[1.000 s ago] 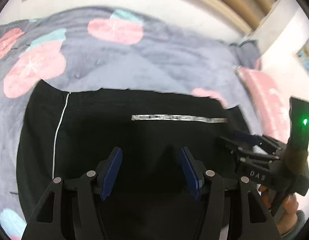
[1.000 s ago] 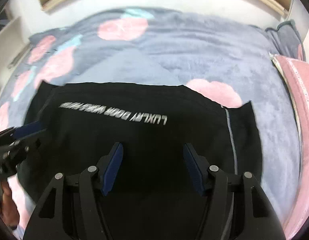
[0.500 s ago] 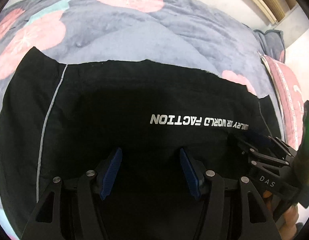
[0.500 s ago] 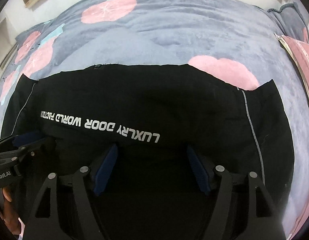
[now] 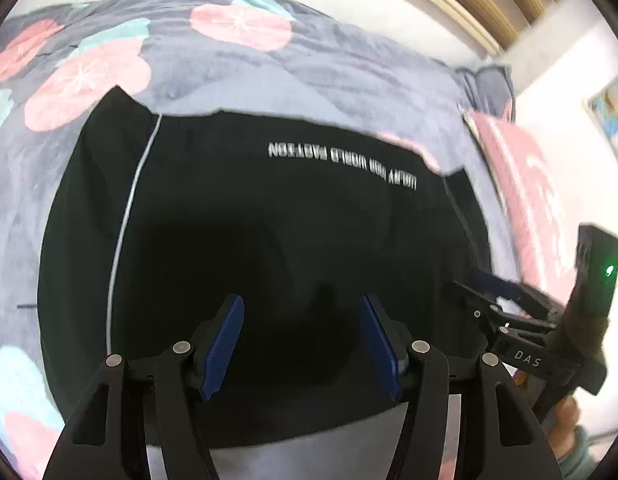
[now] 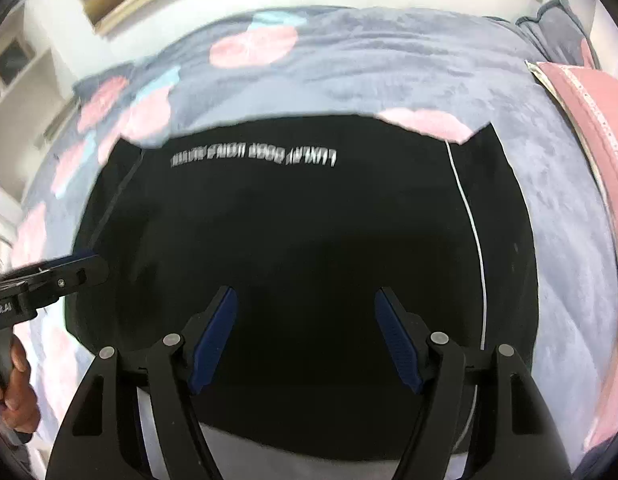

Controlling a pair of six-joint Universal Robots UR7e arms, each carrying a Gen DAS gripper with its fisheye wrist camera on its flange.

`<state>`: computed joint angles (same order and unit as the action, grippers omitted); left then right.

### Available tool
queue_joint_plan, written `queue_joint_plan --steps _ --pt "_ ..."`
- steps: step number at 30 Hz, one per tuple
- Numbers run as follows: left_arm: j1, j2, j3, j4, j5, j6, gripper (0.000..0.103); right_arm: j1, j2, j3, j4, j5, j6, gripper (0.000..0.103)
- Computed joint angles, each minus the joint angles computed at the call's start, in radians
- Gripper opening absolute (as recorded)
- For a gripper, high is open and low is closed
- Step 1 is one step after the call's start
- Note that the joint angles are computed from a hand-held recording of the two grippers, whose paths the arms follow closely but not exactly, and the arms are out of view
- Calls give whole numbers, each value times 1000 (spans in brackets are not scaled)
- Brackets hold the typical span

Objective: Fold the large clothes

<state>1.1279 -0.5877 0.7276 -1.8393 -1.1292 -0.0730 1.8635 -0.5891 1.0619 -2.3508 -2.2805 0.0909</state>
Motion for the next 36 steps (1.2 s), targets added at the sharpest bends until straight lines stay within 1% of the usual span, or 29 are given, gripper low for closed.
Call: queue_joint_plan --steps 2,3,4,5,6,10,12,14,15,17,19,20,21,22,23,25,26,28,30,33,35,36 --pt "1 -17 56 -16 18 -4 61 -3 6 7 21 -5 9 73" --pt "2 -14 69 3 41 -21 61 -8 12 12 33 -12 19 73" --pt "3 6 53 57 88 -39 61 -11 12 26 25 -14 18 73" --pt "5 20 44 90 116 -49 61 -14 15 32 21 -15 14 73" --pt "12 31 37 97 118 -55 61 -18 17 38 22 -14 16 73" --pt "31 57 -16 118 82 -91 61 -26 22 43 18 -12 9 73" --pt "33 47 -8 102 62 -89 61 -18 18 36 39 -20 16 73" --pt "30 9 43 60 39 -68 61 -3 -1 54 31 -29 13 74" --pt "27 -14 75 32 34 -53 61 5 -19 79 6 -30 0 74" --pt "23 -57 136 -34 41 -24 61 16 -53 137 -46 -34 -19 74" --pt "26 -87 184 -79 71 -21 61 19 -68 164 -48 -54 -3 74" --pt "28 -87 185 -58 94 -40 61 17 -74 180 -44 -63 16 74" --pt "37 -67 154 6 110 -69 61 7 -79 196 -27 -52 51 75" --pt "48 -53 135 34 104 -83 61 -5 -77 196 -18 -31 72 75" --pt "55 -44 127 40 98 -93 61 -15 -80 217 -35 -16 90 75" --pt "58 -19 99 61 107 -110 63 -21 -71 223 -56 -21 83 75" --pt "58 -8 84 71 113 -112 64 -21 -57 213 -56 -36 69 76" --pt "58 1 79 66 118 -103 66 -22 -44 204 -66 -43 56 77" --pt "59 0 89 50 115 -94 66 -28 -46 212 -83 -28 56 77" --pt "59 -16 119 23 109 -83 66 -25 -48 226 -110 -33 47 77" --pt "56 -25 127 24 104 -92 66 -20 -51 224 -94 -44 70 78" --pt "52 -30 129 31 91 -104 66 -17 -56 220 -65 -45 100 78"
